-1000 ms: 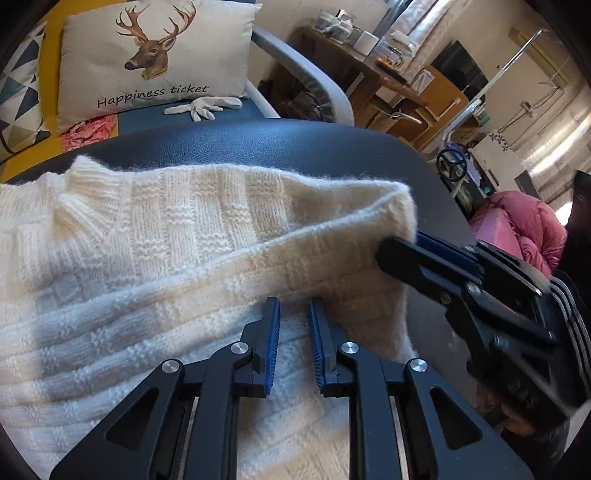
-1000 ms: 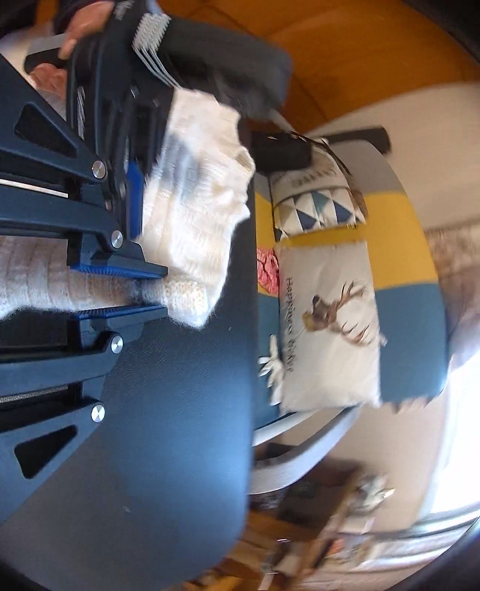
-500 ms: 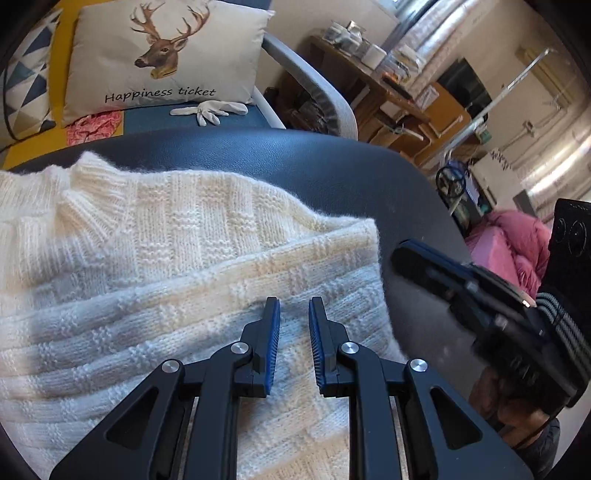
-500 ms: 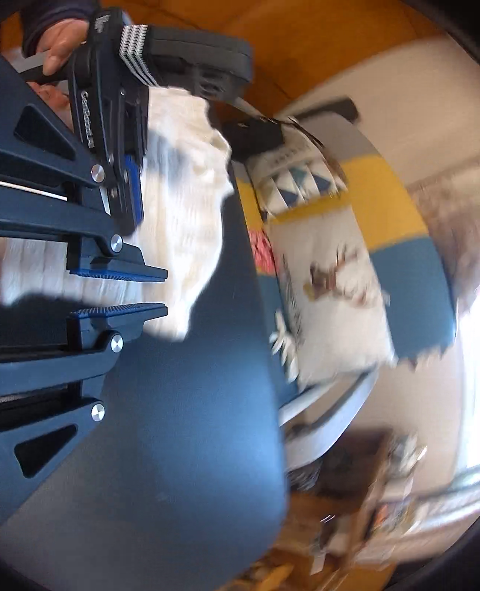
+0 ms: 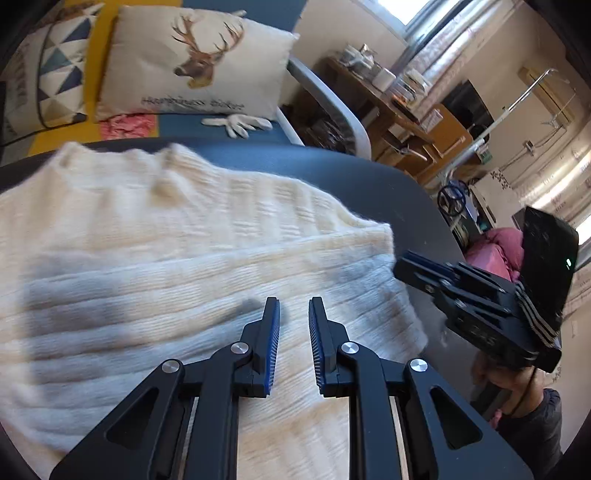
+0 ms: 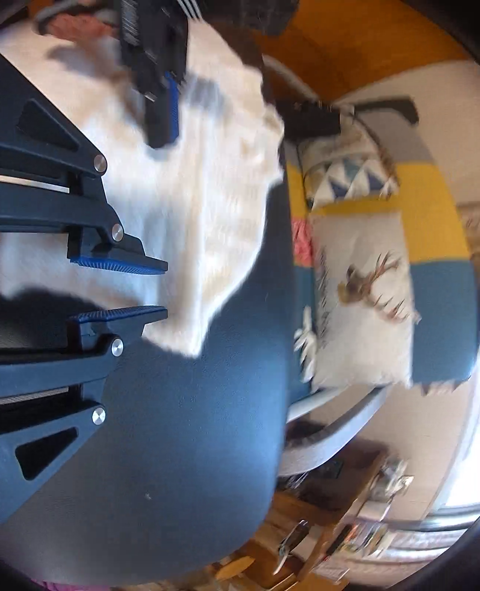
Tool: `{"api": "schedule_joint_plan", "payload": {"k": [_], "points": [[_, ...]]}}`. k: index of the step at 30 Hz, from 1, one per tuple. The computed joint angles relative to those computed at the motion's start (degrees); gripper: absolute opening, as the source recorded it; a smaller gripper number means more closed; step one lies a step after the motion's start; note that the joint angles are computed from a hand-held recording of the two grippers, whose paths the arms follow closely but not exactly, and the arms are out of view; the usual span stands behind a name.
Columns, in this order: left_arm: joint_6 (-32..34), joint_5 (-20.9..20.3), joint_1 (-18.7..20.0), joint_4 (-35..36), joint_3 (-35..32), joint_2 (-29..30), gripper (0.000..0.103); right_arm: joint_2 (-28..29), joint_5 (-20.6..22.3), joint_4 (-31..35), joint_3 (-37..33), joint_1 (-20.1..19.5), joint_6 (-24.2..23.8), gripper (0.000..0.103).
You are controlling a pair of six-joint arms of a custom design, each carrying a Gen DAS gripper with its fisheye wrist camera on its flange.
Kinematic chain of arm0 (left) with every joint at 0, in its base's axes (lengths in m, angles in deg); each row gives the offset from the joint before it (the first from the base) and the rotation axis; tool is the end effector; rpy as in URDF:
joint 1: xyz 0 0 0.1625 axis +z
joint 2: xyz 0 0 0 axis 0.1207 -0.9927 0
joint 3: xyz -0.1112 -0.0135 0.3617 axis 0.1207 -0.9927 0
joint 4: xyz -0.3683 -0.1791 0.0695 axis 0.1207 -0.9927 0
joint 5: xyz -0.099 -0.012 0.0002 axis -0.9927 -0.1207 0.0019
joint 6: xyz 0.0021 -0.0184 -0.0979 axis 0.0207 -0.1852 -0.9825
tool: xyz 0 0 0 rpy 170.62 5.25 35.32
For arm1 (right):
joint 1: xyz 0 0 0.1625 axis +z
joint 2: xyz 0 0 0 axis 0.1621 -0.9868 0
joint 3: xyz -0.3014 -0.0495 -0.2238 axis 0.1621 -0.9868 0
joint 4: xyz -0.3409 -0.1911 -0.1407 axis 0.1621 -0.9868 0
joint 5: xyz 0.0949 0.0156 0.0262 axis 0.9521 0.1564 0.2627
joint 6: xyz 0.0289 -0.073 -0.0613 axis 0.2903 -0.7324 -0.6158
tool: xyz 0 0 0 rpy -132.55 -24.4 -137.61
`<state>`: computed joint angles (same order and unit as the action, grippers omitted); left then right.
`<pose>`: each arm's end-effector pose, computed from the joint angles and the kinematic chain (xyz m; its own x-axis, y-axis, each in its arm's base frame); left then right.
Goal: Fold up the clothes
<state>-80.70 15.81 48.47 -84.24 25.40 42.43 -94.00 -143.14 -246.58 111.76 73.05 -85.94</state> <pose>-0.2273 -0.6427 -0.0356 -0.9439 0.1166 -0.3091 0.2431 0.8786 -0.4111 0.0234 -0.6544 0.2112 -0.7260 -0.4293 0.5372 -0.6177 0.7505 -0.2350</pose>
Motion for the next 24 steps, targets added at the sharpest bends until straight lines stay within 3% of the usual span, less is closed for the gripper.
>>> {"api": "schedule_joint_plan", "payload": {"k": [3,6,8,11,14,20,22,24], "points": [[-1.0,2.3,0.4,-1.8,4.7,-3.5,0.017,-2.3,-0.8,0.5,3.6,0.7,-4.2,0.019],[-3.3,6.3,1.1,0.2,7.4,-5.8,0.017,-0.5,-7.9,-2.2,4.7,1.5,-6.9,0.018],[-4.3,7.2,1.5,-0.3,9.2,-7.4,0.017,0.2,-8.5,-4.0,5.0,0.9,-7.8,0.018],[-4.7,6.9,1.8,-3.9,12.6,-10.0,0.017,-0.7,-7.5,0.4,3.2,1.2,-2.3,0.018],[-3.4,6.1,1.5,-8.1,15.3,-11.9,0.017,-0.8,-6.0,-0.9,2.7,3.0,-2.8,0.021],[-4.5,11.6,2.3,-3.0,14.0,-11.6,0.017,7.2,-9.9,-4.1,-4.3,4.7,-0.1,0.021],[-4.9,10.0,4.1,-1.2,13.1,-11.5,0.017,9.5,-13.4,-6.1,-6.1,4.4,0.1,0.021],[-4.7,7.7,4.7,-2.9,14.0,-12.6,0.017,9.5,-11.5,-6.5,-6.1,3.8,0.6,0.021]]}}
